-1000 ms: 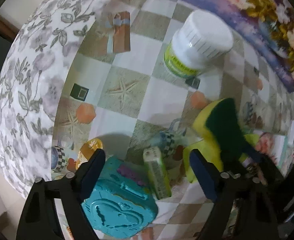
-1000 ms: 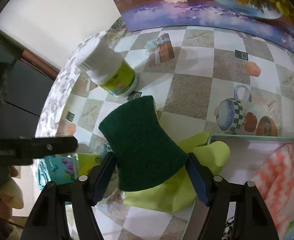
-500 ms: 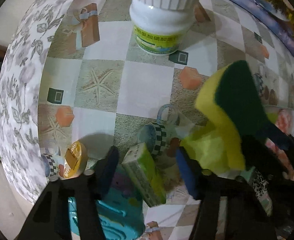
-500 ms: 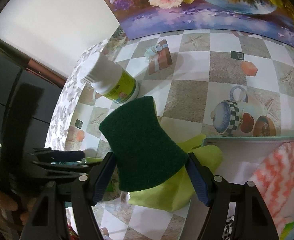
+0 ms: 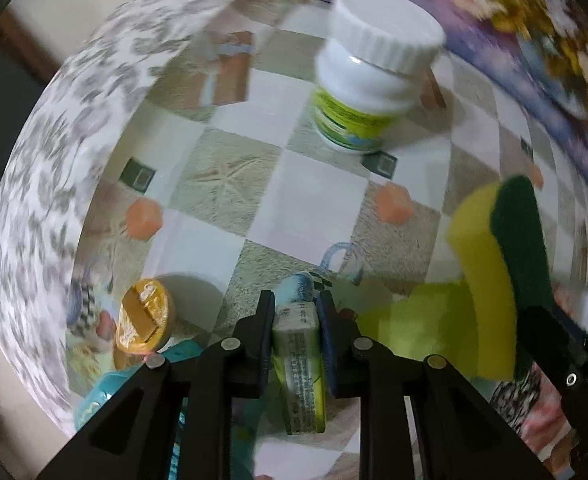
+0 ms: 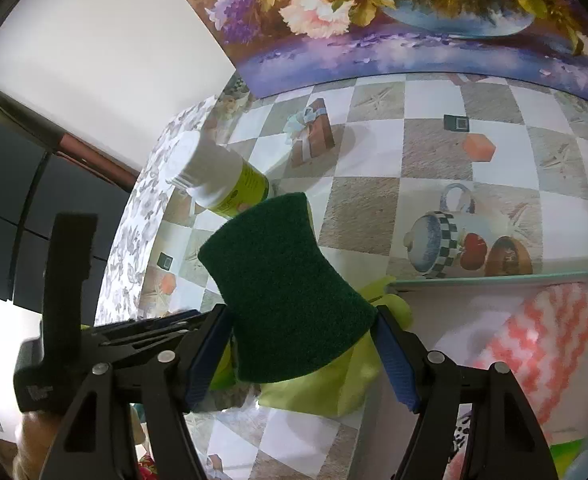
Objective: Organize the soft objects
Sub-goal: 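Lift and carry the sponge with the right gripper while the left carries the box toward the tray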
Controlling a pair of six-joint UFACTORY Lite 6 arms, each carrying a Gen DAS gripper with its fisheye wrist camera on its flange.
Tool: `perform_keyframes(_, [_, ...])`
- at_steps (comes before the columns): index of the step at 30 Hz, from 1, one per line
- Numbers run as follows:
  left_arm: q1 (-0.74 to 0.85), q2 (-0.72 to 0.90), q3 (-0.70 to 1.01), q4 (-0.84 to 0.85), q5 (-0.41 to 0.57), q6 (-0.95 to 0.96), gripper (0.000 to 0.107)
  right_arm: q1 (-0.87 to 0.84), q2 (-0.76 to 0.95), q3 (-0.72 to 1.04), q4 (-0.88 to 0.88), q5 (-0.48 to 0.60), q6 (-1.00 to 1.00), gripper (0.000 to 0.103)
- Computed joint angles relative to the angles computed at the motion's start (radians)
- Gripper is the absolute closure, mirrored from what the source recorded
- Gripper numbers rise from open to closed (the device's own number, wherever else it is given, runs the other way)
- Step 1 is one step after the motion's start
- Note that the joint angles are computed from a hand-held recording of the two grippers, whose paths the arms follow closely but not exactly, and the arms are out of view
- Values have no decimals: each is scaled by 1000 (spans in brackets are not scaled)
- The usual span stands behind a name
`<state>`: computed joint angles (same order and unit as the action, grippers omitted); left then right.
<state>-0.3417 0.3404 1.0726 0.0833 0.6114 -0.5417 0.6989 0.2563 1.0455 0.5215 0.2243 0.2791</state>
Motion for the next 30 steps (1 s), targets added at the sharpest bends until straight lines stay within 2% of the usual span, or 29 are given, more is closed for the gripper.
perform_keyframes(5, [1,-65,-51,47,-12,-104,85,1,-48,-42,-103,-16,110,29])
perform_keyframes(8, [-44,-124,-114,63,-46,-139,85,1,-73,-60,-275,-6,288,29])
perform_keyframes(12, [-95,-111,-104,64,-61,-160,85,5,-105,-73,-533,32,555,29])
perform_keyframes(17, [-72,-146,-107,-35,-89,-55,85,22,-137,-62,-735,91,763,29])
perform_keyframes(21, [34,-184,-117,-170,-83,150,85,68,-113,8,-878,186,903,29])
perform_keyframes(23, [58,-193,-101,-203,-61,195,85,88,-84,54,-902,226,930,29])
perform_keyframes(26, [155,-226,-103,-321,-23,365,85,109,-43,104,-915,249,946,29])
perform_keyframes(30, [228,-251,-74,-379,22,436,85,129,10,166,-885,282,946,29])
